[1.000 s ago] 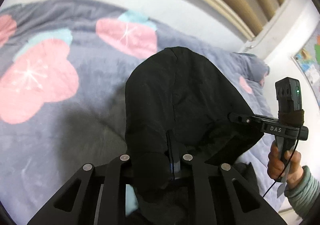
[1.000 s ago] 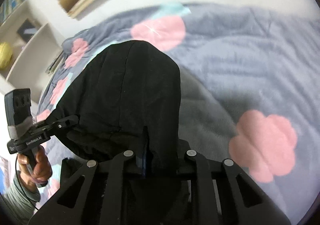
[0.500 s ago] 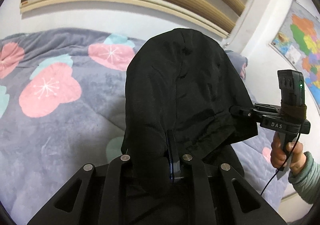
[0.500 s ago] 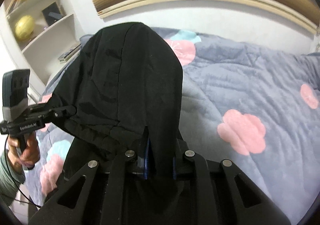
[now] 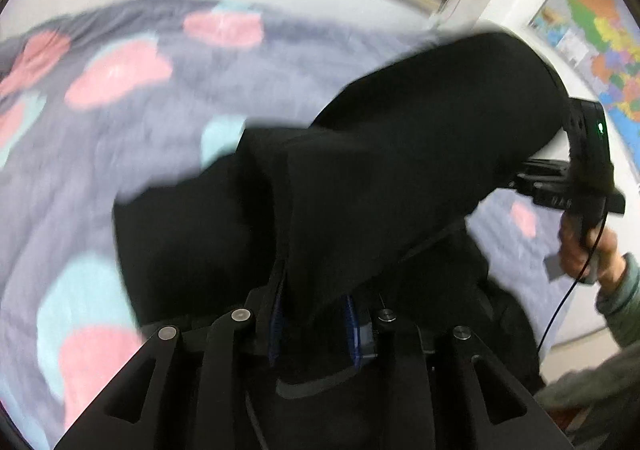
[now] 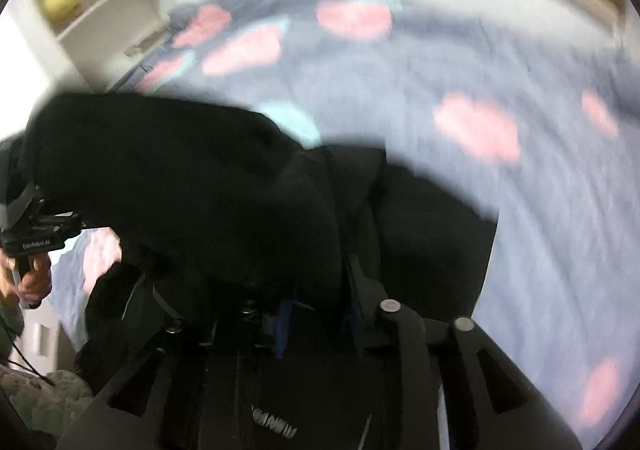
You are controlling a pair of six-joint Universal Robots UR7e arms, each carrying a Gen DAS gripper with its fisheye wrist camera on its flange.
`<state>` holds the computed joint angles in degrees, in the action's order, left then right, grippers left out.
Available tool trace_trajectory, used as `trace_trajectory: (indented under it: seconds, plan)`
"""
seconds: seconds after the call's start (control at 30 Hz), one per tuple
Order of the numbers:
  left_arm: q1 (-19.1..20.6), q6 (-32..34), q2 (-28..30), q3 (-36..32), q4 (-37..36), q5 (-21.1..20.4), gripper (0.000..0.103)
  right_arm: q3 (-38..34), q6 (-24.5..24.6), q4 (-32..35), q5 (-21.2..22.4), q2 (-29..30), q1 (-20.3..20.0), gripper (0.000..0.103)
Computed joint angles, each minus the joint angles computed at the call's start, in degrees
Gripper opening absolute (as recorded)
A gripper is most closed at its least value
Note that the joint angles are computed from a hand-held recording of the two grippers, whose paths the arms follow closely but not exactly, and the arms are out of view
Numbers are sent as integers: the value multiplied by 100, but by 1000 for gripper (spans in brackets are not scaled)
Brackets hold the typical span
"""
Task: Fold large clothes
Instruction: 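Fold the hood down onto the jacket back with both grippers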
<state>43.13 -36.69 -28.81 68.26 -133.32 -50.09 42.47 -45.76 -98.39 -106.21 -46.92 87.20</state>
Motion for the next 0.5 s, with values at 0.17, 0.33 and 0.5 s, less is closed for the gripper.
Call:
trace_trajectory:
  seconds: [0.17,0.33,0.5]
  plan:
    - [-142,-811,-464,655,315,301,27,-22,385,385,-257,-113,-154,35]
    - [-146,-362,-317,215,-2,798,28,-301,469,164,-28,-73,-16,60]
    - [97,242,441,-1030,-204,437,29,-555,740,-69,256,210,245,60]
